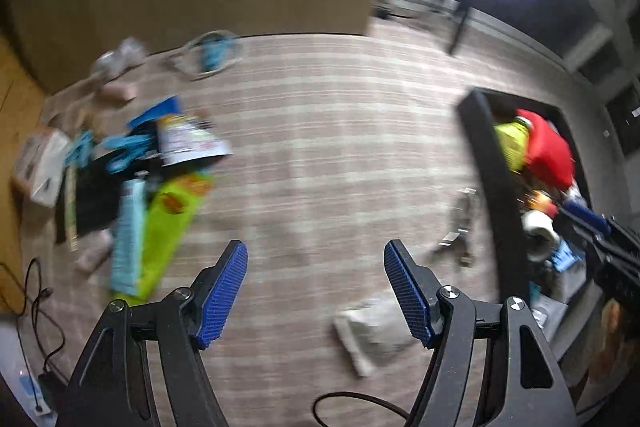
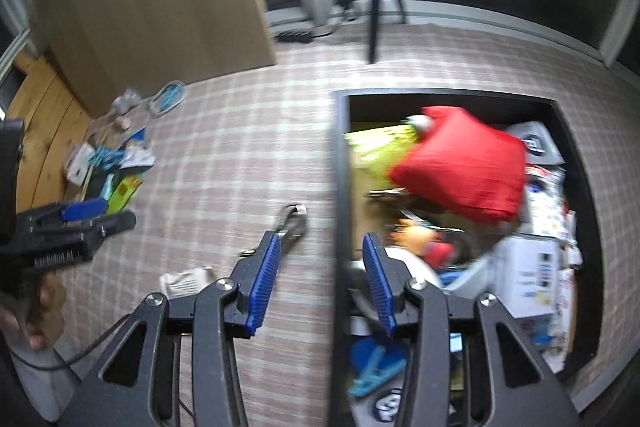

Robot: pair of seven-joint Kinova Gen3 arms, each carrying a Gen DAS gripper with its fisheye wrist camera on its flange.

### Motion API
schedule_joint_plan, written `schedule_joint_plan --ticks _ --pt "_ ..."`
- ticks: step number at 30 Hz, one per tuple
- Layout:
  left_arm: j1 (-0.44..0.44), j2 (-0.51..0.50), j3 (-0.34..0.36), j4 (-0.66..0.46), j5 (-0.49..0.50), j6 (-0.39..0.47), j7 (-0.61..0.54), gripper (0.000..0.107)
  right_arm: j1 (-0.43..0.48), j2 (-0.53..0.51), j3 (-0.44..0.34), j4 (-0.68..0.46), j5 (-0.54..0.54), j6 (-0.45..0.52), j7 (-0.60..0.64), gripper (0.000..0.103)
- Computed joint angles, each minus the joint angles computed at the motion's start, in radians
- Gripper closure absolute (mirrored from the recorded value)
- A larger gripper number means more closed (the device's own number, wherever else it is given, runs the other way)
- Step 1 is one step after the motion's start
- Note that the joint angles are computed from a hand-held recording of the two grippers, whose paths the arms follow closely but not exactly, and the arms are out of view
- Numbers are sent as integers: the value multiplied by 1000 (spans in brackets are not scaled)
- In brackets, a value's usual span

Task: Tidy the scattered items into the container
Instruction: 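Grasp the metal pliers with the right gripper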

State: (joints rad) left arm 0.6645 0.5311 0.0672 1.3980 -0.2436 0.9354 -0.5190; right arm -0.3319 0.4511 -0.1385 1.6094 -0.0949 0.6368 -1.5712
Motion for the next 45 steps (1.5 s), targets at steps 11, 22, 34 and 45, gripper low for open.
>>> schedule_joint_plan --ticks 11,22,34,45 --pt "-86 -88 -23 219 -16 -92 64 39 -110 132 31 -116 45 78 -131 71" --pt "-207 -72 -12 287 43 -141 -40 39 -140 235 46 -241 74 192 -245 71" --pt "-251 -42 -31 318 97 -192 -92 48 -159 296 47 -298 93 235 -285 71" --pt "-254 -50 -39 366 119 -266 -117 78 -158 331 39 -334 94 253 -258 82"
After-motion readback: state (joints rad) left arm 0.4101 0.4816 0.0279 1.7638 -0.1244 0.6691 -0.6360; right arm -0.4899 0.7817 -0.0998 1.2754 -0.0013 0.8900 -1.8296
